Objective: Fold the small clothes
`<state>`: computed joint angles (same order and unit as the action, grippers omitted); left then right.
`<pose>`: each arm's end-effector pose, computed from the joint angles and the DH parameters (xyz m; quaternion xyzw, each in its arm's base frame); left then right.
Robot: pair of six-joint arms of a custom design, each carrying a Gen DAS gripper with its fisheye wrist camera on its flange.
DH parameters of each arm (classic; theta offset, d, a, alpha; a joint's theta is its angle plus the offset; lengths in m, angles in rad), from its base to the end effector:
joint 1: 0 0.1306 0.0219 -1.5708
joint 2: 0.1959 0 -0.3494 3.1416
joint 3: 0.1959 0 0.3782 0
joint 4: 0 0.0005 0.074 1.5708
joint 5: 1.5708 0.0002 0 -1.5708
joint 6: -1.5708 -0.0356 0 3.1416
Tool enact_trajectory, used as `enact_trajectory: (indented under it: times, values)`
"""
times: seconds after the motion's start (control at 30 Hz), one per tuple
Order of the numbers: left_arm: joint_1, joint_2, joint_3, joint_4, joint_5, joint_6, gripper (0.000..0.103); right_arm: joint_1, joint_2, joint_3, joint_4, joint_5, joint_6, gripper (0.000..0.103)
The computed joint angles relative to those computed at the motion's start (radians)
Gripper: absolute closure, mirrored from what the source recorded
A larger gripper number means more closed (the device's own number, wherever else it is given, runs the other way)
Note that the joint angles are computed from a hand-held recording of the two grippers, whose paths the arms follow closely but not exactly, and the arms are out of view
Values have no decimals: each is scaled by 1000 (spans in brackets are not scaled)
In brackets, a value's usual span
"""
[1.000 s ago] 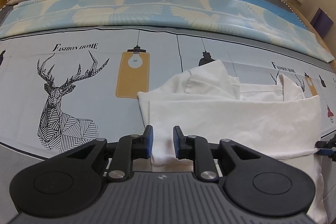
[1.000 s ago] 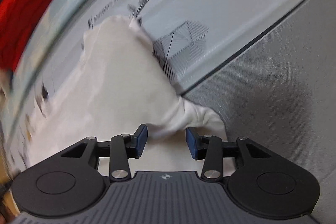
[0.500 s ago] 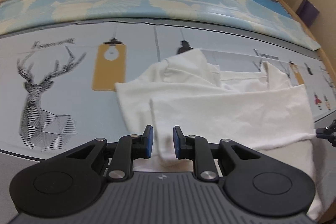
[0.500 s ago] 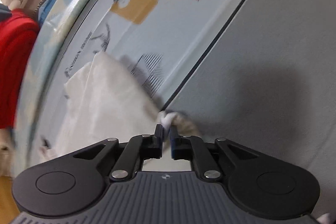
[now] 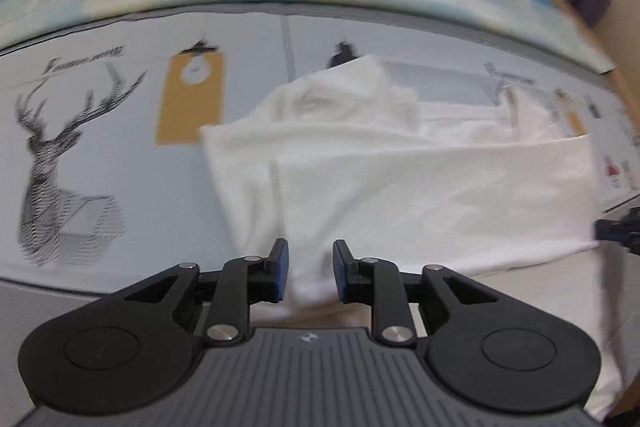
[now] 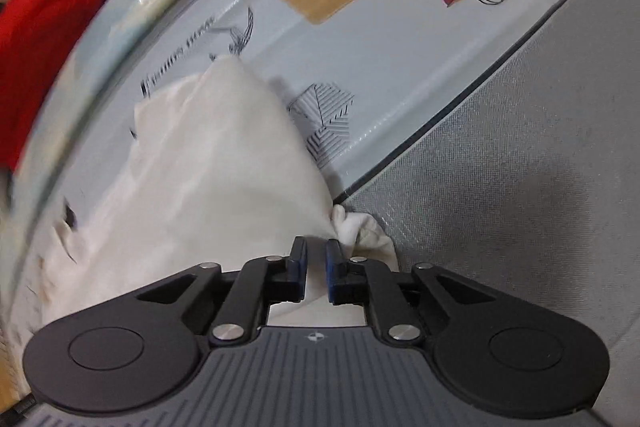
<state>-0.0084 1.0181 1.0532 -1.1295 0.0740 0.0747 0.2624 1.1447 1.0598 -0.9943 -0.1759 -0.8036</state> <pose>0.3278 -0.0059 0.3739 -0.0235 0.9709 -0.0457 0.2341 0.3562 0.1016 0.3425 0.2377 0.9367 0.1965 0.1655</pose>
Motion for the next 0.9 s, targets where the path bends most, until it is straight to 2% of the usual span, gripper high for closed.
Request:
enact_trajectory:
  times: [0.03,0.13,0.23,0.3,0.33,0.43,0.5,0.6,0.7,0.8,0.83,0.9]
  values:
    - [-6,5,-8,0,2,-7,69,3,-2,0,2,10,24,94]
    - [-47,43,-30,-53,-107,-42,68,-6,-18,-19,2,-1,47,97]
    - [-53,-3,-19,-62,-114,1,68,-27,-54,-34,-2,-19,20,96]
    - [-60,-63,-20,-61,-103,24,68,-38,-101,-40,-20,3,37,82]
    - [-65,-97,-21,-69,-94,24,68,-31,-116,-38,-22,28,47,80]
    - [-99,-198,-25,-107,-115,23,68,-48,-225,-60,-34,34,112,79]
    - [-118,-265,-19,-143,-133,62,68,-66,-304,-82,-38,25,176,79]
    - [-127,-379,-18,-226,-92,113,68,-78,-450,-119,-86,11,261,79]
    - [-207,-528,-50,-309,-110,153,68,-91,-612,-152,-182,-18,349,79]
    - [-383,-643,-96,-420,-210,277,68,-76,-748,-182,-290,-15,427,79]
    - [-463,-675,-120,-461,-249,343,69,-61,-781,-192,-324,-7,446,79]
    - [-553,-731,-171,-517,-285,434,69,-4,-844,-217,-389,12,478,79]
